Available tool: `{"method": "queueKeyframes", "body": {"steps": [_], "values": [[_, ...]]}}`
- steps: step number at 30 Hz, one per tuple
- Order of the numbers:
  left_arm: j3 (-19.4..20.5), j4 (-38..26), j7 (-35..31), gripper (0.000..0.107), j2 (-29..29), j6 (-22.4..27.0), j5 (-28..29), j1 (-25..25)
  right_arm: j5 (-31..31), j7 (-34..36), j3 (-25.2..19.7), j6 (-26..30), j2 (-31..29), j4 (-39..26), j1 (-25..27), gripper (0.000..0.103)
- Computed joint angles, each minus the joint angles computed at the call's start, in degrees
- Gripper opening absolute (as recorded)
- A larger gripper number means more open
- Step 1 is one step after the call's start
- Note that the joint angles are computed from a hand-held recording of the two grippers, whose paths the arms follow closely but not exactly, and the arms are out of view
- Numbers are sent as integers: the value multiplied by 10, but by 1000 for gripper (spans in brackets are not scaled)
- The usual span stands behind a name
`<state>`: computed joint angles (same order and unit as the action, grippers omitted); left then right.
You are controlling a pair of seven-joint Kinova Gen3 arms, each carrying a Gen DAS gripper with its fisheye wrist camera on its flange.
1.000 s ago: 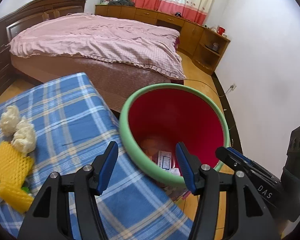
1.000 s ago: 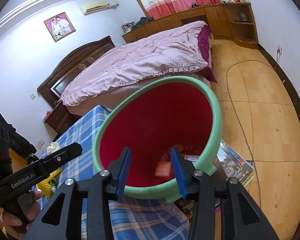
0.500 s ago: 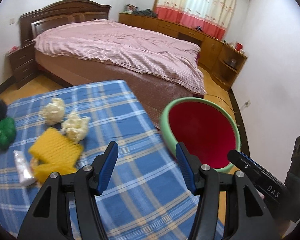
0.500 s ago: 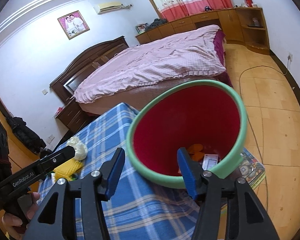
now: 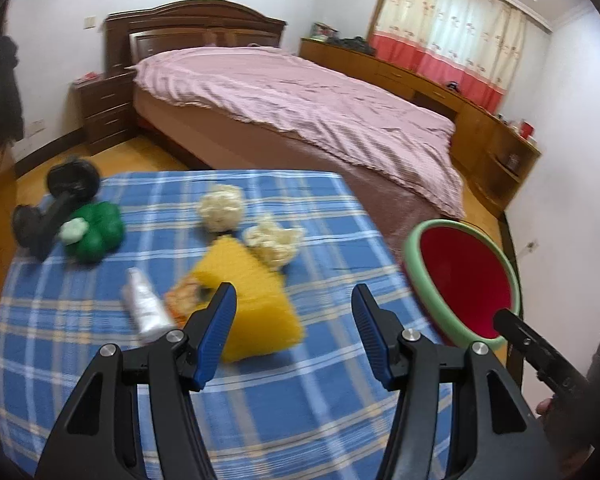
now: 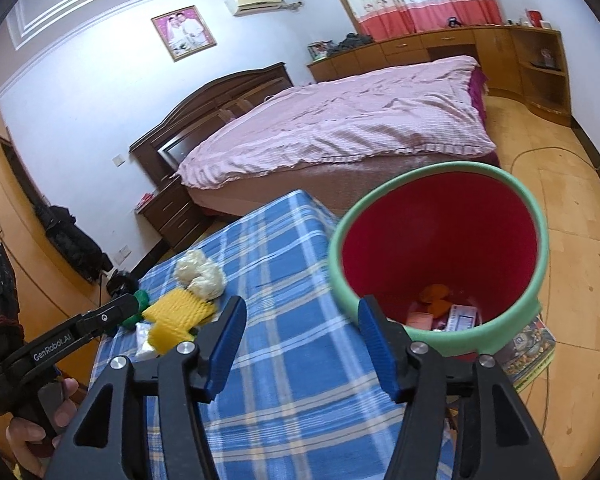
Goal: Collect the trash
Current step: 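Move both open grippers back over the table items, then grasp the clear plastic bag with the left gripper while the right gripper grasps the yellow foam net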
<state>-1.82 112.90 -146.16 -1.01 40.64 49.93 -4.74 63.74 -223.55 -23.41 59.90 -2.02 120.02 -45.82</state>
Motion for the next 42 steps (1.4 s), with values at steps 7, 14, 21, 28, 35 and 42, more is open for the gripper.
{"method": "queueKeyframes", "body": {"steps": [7, 14, 21, 28, 35, 42], "values": [[-15, -12, 37, 60, 17, -18, -41, -29, 7, 36, 15, -28, 33, -34, -6, 63], [-10, -29, 71, 60, 54, -33, -70, -61, 6, 72, 39, -60, 65, -63, -14, 63], [7, -45, 103, 60, 96, -37, -91, -87, -11, 112, 64, -90, 91, -86, -17, 64], [28, -61, 124, 60, 136, -32, -102, -107, -33, 149, 85, -111, 110, -103, -18, 64], [48, -73, 119, 60, 161, -21, -93, -118, -53, 194, 104, -138, 129, -123, -18, 64], [62, -86, 119, 55, 181, -22, -94, -121, -75, 249, 123, -171, 149, -143, -17, 64]]}}
